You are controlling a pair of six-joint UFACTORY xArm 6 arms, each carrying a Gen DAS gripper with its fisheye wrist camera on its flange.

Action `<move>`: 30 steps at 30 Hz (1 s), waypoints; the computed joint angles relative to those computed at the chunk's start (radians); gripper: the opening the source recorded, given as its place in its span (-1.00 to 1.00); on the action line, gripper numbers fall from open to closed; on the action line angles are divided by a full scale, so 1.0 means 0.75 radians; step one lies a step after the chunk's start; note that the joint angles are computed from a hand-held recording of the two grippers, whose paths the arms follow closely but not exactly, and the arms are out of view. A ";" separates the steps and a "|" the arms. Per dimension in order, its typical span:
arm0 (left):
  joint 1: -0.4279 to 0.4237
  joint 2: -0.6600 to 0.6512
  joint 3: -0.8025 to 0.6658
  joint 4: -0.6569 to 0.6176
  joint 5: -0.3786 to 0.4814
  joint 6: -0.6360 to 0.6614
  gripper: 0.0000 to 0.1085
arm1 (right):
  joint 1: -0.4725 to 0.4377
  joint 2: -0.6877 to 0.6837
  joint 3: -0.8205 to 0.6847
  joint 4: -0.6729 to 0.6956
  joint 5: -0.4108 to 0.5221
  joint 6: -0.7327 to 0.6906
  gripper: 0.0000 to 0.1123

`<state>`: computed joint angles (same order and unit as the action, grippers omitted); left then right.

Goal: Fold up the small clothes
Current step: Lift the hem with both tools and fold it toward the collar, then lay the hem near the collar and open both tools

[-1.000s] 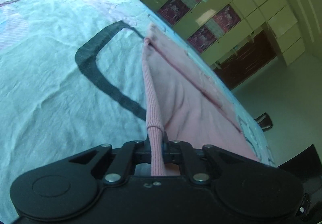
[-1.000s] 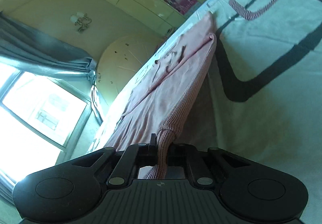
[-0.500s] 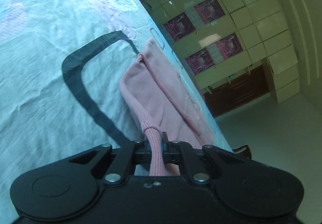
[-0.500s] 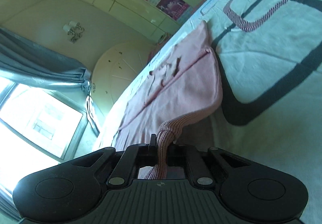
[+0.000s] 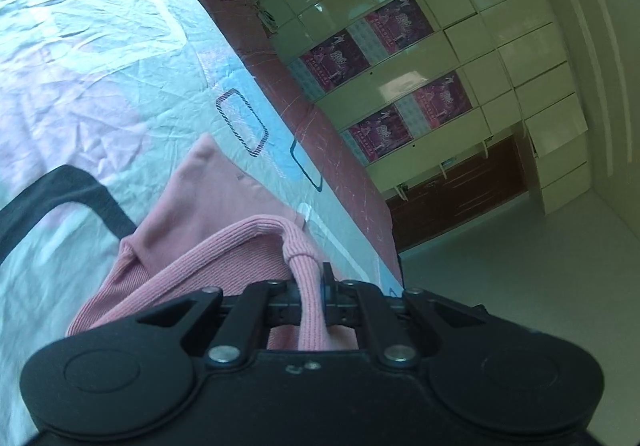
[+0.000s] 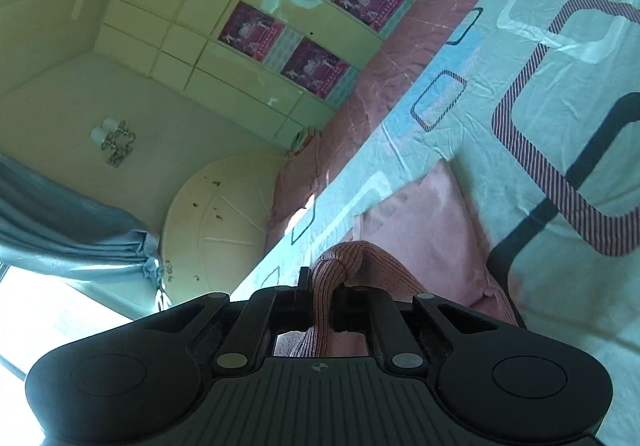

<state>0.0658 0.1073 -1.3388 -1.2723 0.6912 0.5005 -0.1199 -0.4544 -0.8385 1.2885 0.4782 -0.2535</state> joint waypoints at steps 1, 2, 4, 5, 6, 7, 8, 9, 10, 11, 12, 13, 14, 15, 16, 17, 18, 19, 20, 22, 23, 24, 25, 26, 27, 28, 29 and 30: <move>-0.009 0.075 -0.078 0.049 -0.001 -0.041 -0.92 | -0.003 0.093 -0.061 0.010 0.006 -0.006 -0.89; -0.016 0.163 -0.175 0.106 0.003 -0.087 -0.92 | -0.005 0.177 -0.118 0.007 0.007 -0.004 -0.89; -0.026 0.328 -0.357 0.221 0.025 -0.182 -0.92 | -0.010 0.342 -0.227 0.015 0.018 0.010 -0.89; -0.028 0.399 -0.438 0.273 0.044 -0.227 -0.92 | -0.010 0.417 -0.279 0.006 0.019 0.031 -0.89; -0.033 0.478 -0.528 0.332 0.061 -0.276 -0.92 | -0.014 0.485 -0.325 0.004 0.024 0.041 -0.89; -0.037 0.550 -0.614 0.385 0.082 -0.321 -0.92 | -0.019 0.557 -0.376 0.001 0.031 0.054 -0.89; -0.038 0.614 -0.690 0.425 0.107 -0.357 -0.92 | -0.022 0.611 -0.416 -0.005 0.040 0.065 -0.89; -0.036 0.689 -0.785 0.445 0.152 -0.379 -0.92 | -0.030 0.678 -0.471 -0.003 0.066 0.065 -0.89; -0.036 0.735 -0.841 0.444 0.174 -0.372 -0.91 | -0.037 0.730 -0.511 0.009 0.088 0.056 -0.89; -0.036 0.782 -0.901 0.448 0.184 -0.367 -0.83 | -0.038 0.774 -0.546 0.022 0.086 0.031 -0.88; -0.038 0.807 -0.931 0.446 0.177 -0.368 -0.68 | -0.042 0.808 -0.578 0.030 0.091 -0.004 -0.86; -0.037 0.818 -0.946 0.408 0.154 -0.354 -0.33 | -0.044 0.829 -0.600 0.022 0.085 -0.017 -0.69; -0.038 0.809 -0.934 0.358 0.123 -0.315 0.06 | -0.036 0.831 -0.603 0.017 0.051 -0.030 -0.48; -0.040 0.795 -0.918 0.300 0.076 -0.251 0.23 | -0.028 0.821 -0.595 0.049 0.001 -0.096 0.00; -0.045 0.774 -0.893 0.275 0.030 -0.196 0.42 | -0.015 0.810 -0.588 0.085 -0.053 -0.163 0.14; -0.048 0.764 -0.889 0.281 -0.005 -0.145 0.43 | -0.018 0.799 -0.579 0.115 -0.064 -0.214 0.14; -0.045 0.774 -0.915 0.313 0.005 -0.121 0.41 | -0.029 0.794 -0.574 0.154 -0.053 -0.259 0.14; -0.042 0.798 -0.971 0.396 0.040 -0.099 0.32 | -0.035 0.790 -0.570 0.156 -0.059 -0.292 0.14; -0.045 0.825 -1.026 0.496 0.071 -0.092 0.18 | -0.036 0.790 -0.571 0.103 -0.062 -0.303 0.14; -0.062 0.886 -1.154 0.740 0.155 -0.046 -0.06 | -0.032 0.803 -0.589 -0.085 -0.034 -0.285 0.13; -0.074 0.910 -1.199 0.827 0.179 -0.018 -0.10 | -0.026 0.813 -0.604 -0.183 -0.021 -0.284 0.09; -0.096 0.923 -1.227 0.950 0.194 0.036 -0.10 | -0.015 0.828 -0.624 -0.305 -0.010 -0.274 -0.11; -0.117 0.934 -1.239 1.038 0.186 0.080 -0.10 | -0.005 0.845 -0.647 -0.408 0.008 -0.273 -0.19; -0.132 0.957 -1.268 1.103 0.189 0.113 -0.10 | 0.004 0.864 -0.672 -0.482 0.026 -0.279 -0.20; -0.144 0.981 -1.295 1.161 0.198 0.150 -0.11 | 0.015 0.886 -0.696 -0.571 0.032 -0.264 -0.22; -0.153 0.998 -1.316 1.189 0.205 0.165 -0.12 | 0.030 0.908 -0.717 -0.655 0.027 -0.252 -0.22; -0.162 1.010 -1.329 1.202 0.207 0.182 -0.13 | 0.036 0.924 -0.734 -0.703 0.038 -0.250 -0.22; -0.168 1.028 -1.356 1.210 0.216 0.186 -0.13 | 0.039 0.944 -0.755 -0.752 0.056 -0.236 -0.22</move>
<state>-0.0605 0.8781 -2.3555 -0.3647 0.8533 0.6402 -0.0908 0.2532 -1.4049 0.7246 0.5203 -0.4305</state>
